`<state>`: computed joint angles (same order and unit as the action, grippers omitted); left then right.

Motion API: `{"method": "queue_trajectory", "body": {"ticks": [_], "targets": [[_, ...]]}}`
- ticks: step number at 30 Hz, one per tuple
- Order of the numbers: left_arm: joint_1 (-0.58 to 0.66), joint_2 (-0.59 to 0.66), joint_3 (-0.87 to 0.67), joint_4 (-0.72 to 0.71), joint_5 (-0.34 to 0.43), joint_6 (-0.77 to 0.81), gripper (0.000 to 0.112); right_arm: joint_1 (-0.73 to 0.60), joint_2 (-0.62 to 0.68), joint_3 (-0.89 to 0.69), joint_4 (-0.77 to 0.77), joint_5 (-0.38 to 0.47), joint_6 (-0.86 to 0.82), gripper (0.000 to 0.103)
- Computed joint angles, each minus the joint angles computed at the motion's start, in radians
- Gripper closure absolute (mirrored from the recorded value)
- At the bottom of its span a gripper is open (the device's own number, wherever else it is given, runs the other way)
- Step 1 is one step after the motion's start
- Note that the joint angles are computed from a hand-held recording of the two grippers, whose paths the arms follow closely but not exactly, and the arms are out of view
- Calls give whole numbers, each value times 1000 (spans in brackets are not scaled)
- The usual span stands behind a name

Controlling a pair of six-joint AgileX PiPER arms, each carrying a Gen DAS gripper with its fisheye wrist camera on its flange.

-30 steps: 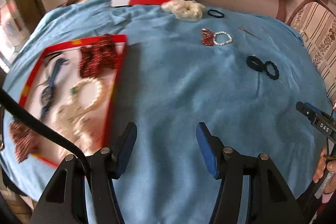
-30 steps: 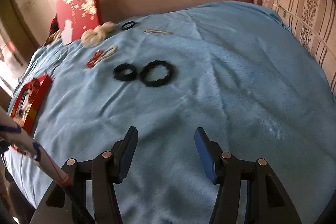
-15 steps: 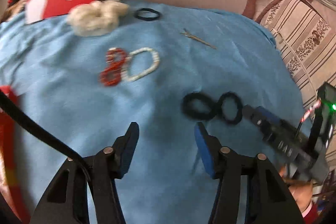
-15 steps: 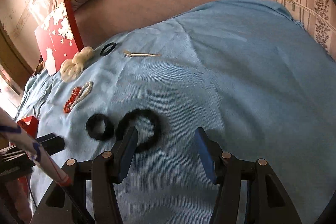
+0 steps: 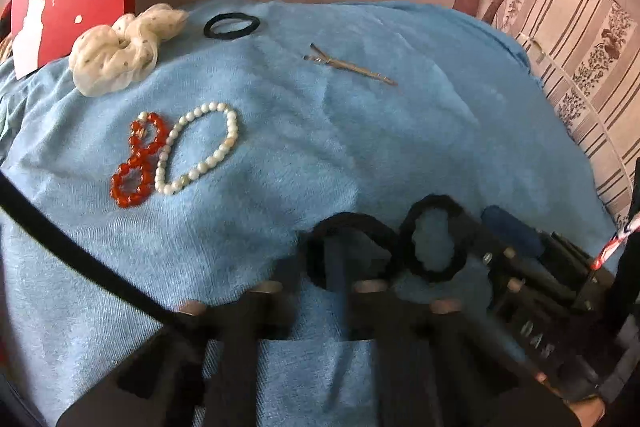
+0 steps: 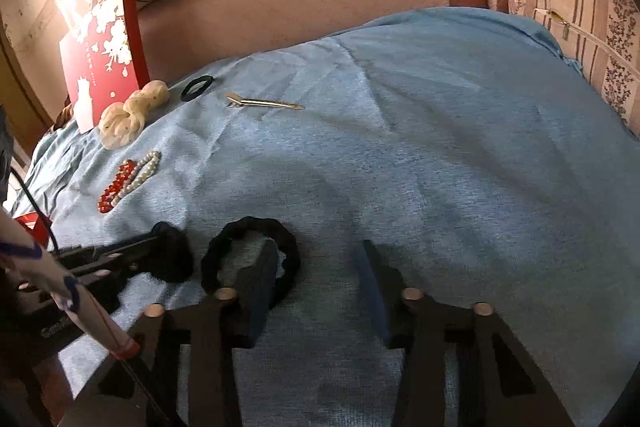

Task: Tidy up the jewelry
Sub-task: 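Grasp a black hair tie with the left gripper while right grasps another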

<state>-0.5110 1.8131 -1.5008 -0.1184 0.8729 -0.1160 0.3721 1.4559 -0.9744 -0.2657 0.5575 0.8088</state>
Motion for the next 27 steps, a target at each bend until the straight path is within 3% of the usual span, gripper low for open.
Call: {"method": "queue_trajectory", "body": {"ticks": [3,12,18,22,23,25,26,27], "targets": [[31,-39,27,-40,11,11,108,-10,-11,10,39,-24,-41,95],[186,-393,261,-130,52,58,108,37,-61,27,-53,-26,53,99],[381,-588,332,-159,165,112,108,99,-96,29,-76,7,121,100],[512,-678,356,-168,242,184,108,81,-108,18,41,2,14,100],[543,-699,365,-174,255,207,108,83,-101,8,29,15,26,96],[600,-723,382,-197,272,253,108,85,-64,-37,-7,63,41,76],[636,-734,391,-217,285,278,108,86,-45,-55,-32,78,55,60],[670,-741,399,-236,298,305,108,85,-18,-78,-56,95,63,57]]}}
